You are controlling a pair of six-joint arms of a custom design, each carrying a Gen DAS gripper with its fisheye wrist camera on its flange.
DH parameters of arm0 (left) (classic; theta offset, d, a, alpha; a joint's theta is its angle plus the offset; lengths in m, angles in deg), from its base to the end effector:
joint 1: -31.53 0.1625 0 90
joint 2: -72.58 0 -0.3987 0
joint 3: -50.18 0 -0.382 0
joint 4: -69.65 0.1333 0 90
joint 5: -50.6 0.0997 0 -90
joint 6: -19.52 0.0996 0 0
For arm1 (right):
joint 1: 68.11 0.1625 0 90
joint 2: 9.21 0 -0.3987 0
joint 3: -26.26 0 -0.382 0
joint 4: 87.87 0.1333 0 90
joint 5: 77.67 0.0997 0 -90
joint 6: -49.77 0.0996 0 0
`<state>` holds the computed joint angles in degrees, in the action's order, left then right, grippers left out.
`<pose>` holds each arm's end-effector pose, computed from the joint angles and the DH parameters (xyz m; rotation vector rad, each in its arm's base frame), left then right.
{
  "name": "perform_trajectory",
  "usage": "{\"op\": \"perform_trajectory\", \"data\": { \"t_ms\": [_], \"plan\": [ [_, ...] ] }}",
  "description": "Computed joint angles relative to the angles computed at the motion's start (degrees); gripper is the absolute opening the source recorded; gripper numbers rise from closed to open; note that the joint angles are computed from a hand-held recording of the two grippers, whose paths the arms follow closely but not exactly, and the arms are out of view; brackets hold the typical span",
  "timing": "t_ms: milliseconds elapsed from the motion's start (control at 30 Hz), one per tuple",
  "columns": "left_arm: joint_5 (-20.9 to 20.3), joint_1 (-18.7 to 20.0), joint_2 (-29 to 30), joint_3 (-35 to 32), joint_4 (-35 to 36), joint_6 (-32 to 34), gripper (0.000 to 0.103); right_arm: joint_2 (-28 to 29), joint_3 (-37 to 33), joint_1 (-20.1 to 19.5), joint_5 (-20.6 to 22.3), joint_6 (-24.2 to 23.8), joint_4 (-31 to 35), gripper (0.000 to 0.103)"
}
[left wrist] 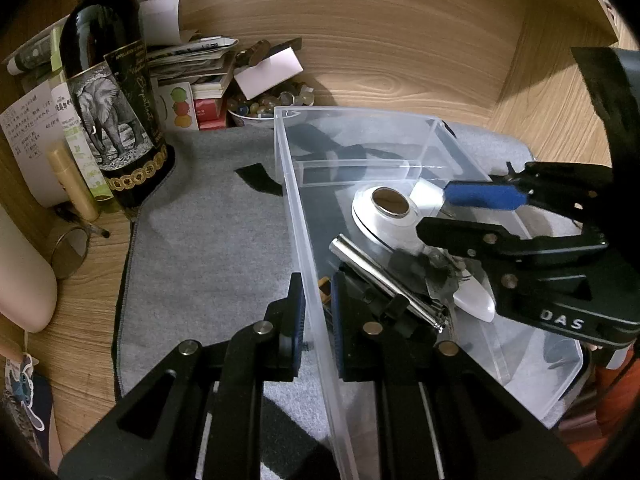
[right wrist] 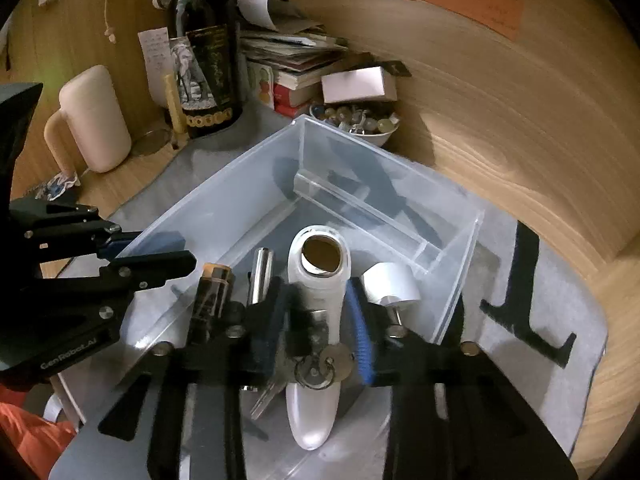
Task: Organize rigid objects
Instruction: 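Carry the small black item into the box and release it, then grasp the dark bristled item on the rug with the right gripper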
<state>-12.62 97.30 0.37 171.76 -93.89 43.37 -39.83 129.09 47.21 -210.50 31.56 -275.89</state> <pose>-0.0419 -0.5272 0.2119 0.9464 2.4499 -0.5637 0.3079 -0.4975 -0.0205 0.6779 -2.2697 0.5969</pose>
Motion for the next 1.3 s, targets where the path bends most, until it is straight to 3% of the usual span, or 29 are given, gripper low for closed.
{"op": "perform_trajectory", "data": {
  "t_ms": [167, 267, 533, 733, 933, 1167, 1300],
  "plan": [
    [0.31, -0.12, 0.03, 0.07, -0.1, -0.16, 0.011, -0.61, 1.17, 0.46, -0.46, -0.92, -3.09, 0.042],
    [0.92, -0.39, 0.19, 0.36, -0.77, -0.1, 0.011, -1.25, 2.78, 0.78, -1.28, -1.32, -6.6, 0.053],
    [2.37, -0.96, 0.43, 0.92, -1.99, 0.09, 0.011, -4.79, 9.31, 1.46, -4.41, 0.66, -13.22, 0.053],
    [3.48, -1.42, 0.73, 1.37, -3.06, 0.18, 0.011, -7.3, 15.23, 1.78, -7.63, 4.95, -16.41, 0.053],
    [3.67, -1.41, 0.71, 1.38, -3.04, 0.25, 0.011, -8.98, 21.8, 1.97, -10.53, 12.18, -19.34, 0.053],
    [4.01, -1.45, 0.76, 1.43, -3.32, 1.07, 0.011, -8.67, 28.04, 1.57, -7.09, 22.23, -21.57, 0.053],
    [4.01, -1.39, 0.82, 1.49, -3.62, 1.53, 0.011, -6.94, 29.09, 0.83, -5.33, 24.92, -21.89, 0.053]
  ]
}}
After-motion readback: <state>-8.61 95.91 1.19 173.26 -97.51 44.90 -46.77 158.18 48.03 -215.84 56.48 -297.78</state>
